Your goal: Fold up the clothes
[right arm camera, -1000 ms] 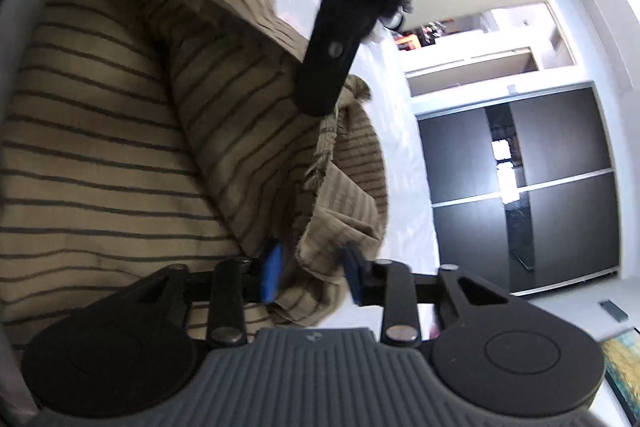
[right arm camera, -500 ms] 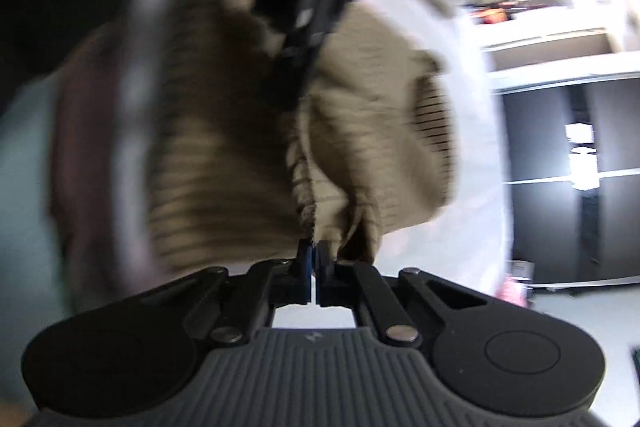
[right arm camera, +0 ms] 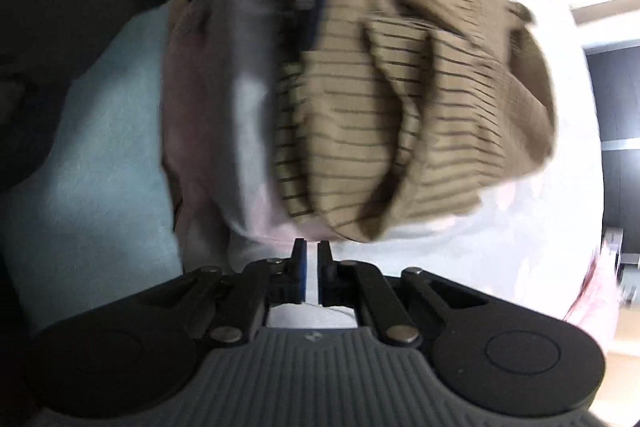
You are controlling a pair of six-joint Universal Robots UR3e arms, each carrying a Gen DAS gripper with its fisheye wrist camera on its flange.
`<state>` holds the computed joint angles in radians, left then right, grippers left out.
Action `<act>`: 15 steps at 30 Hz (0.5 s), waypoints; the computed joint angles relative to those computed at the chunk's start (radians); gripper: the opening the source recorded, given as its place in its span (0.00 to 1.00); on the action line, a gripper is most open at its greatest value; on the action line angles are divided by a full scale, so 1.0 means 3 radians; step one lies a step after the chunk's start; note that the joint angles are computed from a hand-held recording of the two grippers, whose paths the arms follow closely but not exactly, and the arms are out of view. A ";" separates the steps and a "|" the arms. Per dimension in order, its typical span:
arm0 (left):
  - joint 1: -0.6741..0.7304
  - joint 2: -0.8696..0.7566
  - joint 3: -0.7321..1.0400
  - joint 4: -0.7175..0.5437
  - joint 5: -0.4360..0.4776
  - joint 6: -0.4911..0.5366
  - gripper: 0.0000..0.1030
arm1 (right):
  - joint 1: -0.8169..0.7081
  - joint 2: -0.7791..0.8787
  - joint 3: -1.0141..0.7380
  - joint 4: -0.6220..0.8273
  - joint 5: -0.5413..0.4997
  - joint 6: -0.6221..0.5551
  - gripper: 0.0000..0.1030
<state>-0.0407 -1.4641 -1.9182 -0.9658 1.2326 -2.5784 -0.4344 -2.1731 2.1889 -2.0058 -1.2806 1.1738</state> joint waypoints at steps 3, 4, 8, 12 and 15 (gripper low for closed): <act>0.0101 0.0175 -0.0037 -0.0068 -0.0072 0.0054 0.15 | -0.0046 0.0114 0.0019 -0.0424 0.0165 0.0516 0.04; 0.0129 0.0216 -0.0036 -0.0080 -0.0082 0.0068 0.15 | 0.0021 0.0339 -0.0018 -0.0699 0.0202 0.0767 0.08; 0.0316 0.0352 -0.0005 -0.0150 -0.0085 0.0048 0.15 | 0.0069 0.0681 -0.0293 -0.0531 0.0361 0.1149 0.30; 0.0489 0.0397 0.0087 -0.0224 -0.0065 -0.0011 0.16 | 0.0209 0.0964 -0.0335 -0.0638 0.0331 0.1342 0.24; 0.0613 0.0376 0.0225 -0.0341 -0.0063 0.0040 0.16 | 0.0201 0.0991 -0.0527 -0.0149 0.0301 0.1224 0.17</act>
